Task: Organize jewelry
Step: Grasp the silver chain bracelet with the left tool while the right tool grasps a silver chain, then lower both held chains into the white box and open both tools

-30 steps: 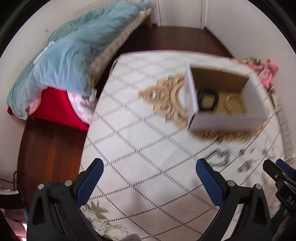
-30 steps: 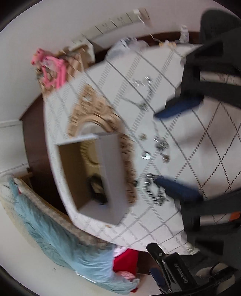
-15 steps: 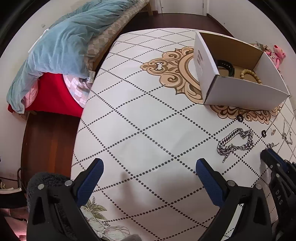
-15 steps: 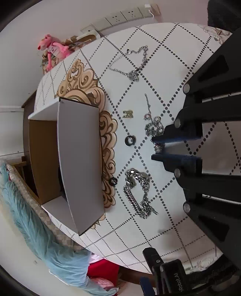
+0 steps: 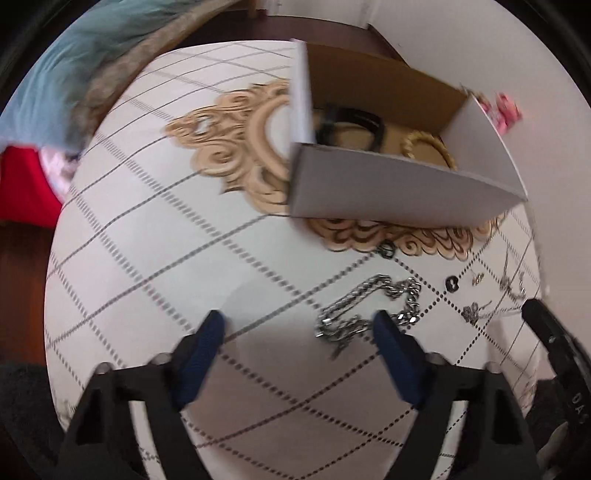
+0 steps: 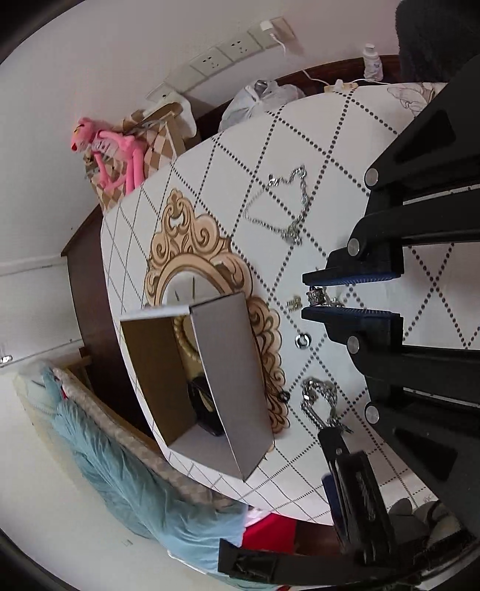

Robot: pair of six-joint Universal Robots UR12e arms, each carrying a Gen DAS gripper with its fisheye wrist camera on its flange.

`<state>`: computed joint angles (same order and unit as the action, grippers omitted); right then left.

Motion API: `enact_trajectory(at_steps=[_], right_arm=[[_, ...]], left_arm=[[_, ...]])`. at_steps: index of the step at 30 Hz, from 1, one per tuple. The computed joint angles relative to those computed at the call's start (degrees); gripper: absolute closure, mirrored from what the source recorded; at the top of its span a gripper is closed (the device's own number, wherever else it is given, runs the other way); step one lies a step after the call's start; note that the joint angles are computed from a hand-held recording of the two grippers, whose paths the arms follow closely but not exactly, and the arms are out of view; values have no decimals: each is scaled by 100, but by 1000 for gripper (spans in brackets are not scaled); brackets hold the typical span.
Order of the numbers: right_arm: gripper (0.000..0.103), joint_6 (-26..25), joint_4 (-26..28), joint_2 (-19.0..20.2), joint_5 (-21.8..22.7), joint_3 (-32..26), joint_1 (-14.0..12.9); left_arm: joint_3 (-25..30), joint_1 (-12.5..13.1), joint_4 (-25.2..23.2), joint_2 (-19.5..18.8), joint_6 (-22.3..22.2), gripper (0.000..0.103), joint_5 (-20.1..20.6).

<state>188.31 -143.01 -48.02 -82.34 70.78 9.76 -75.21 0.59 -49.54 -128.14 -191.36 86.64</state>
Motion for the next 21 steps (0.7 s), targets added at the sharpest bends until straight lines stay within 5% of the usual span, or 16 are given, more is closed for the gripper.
enact_trajectory(at_steps=[5,7,9,14,21], right_arm=[[91,66,-29,-6,54,53,-32],[91,83,-57,-4,65,66,-26],[91,101,-70,-4,82,73,-29],[91,229,-181,-37,164,128,-52],[92,277,-347,-114,379,206,-107]], left_arm=[[107,-136,133,-103,578,39,194],[104,-174,221,-105,816,58,222],[85,-173,258,-85,976,96,86],[79,-70,139,-54,795,97,-420],[-289,73,421,234,481,97,-598]])
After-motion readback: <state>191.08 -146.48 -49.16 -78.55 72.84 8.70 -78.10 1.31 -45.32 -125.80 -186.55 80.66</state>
